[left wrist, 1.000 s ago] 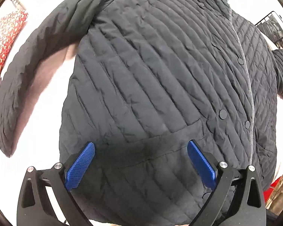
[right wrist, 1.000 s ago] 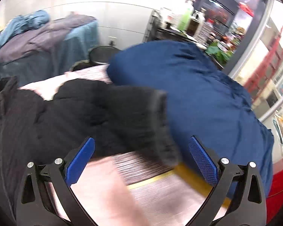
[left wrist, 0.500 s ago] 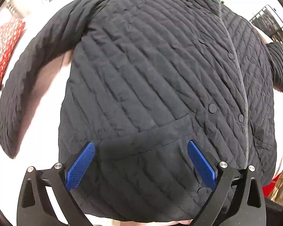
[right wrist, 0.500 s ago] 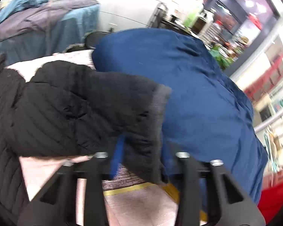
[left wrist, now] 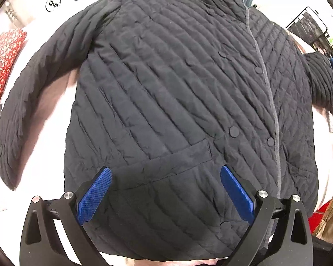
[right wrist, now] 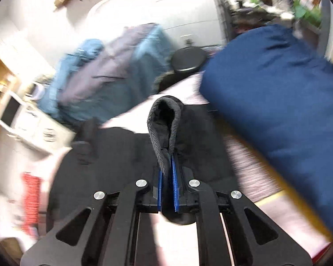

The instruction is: Fold large clothes

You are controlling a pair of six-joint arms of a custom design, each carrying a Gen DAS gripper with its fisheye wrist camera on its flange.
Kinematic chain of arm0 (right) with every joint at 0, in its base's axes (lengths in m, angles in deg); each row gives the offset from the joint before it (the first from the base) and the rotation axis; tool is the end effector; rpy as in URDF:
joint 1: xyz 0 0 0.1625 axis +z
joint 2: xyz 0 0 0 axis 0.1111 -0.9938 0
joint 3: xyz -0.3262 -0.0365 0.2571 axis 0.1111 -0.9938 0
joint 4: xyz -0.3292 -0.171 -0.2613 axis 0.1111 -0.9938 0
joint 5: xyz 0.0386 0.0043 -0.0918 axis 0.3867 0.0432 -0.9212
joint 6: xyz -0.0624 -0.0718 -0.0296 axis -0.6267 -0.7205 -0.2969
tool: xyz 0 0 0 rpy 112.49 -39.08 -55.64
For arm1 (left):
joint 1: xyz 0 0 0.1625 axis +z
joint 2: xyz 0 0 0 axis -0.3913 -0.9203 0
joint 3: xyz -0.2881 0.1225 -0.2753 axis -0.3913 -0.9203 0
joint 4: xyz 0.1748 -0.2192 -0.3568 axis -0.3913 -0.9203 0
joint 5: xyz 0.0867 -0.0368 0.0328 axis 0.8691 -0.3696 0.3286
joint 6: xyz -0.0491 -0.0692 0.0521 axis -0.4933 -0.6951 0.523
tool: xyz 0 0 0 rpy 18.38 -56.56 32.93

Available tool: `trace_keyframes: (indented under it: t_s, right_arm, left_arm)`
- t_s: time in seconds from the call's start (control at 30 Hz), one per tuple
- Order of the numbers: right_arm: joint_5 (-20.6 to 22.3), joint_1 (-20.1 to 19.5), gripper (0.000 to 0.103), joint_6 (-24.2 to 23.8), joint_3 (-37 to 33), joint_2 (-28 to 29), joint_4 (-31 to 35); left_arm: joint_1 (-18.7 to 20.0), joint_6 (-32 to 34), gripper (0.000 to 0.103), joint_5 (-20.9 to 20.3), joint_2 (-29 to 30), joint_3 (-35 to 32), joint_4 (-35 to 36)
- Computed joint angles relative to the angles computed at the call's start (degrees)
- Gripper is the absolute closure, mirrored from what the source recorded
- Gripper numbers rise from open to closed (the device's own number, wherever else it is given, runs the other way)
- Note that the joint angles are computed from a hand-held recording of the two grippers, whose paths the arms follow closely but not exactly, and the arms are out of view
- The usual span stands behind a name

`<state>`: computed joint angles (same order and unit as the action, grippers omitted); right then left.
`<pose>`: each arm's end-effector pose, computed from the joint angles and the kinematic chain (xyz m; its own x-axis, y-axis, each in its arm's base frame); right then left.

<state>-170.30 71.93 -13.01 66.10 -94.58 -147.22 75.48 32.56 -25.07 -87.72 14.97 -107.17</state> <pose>0.0266 -0.2795 0.4540 -0.7112 0.7025 0.0260 0.2596 0.2968 -0.9190 -0.2320 -0.6052 0.0098 -0.5914 0.6318 -0.5011 0.5563 0.7695 0.3136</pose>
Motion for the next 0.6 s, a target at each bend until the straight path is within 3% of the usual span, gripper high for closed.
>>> trace_keyframes:
  t_s: [0.17, 0.3, 0.5, 0.6]
  right_arm:
    - [9.0, 5.1, 0.095, 0.3, -3.6, 9.5, -4.3]
    - [18.5, 7.5, 0.095, 0.6, -9.2, 22.0, -7.1]
    - [23.9, 12.4, 0.095, -2.3, -22.2, 43.4, -5.1]
    - [22.3, 14.0, 0.095, -3.0, -26.6, 49.8, -3.5]
  left_arm:
    - [0.5, 0.0, 0.006, -1.2, -1.4, 0.1, -1.4]
    - [1.0, -0.6, 0.006, -1.5, -1.9, -0.1, -1.9]
    - [1.3, 0.0, 0.006, -0.1, -4.5, 2.0, -4.1]
    - [1.7, -0.5, 0.006, 0.7, -5.7, 3.0, -4.5]
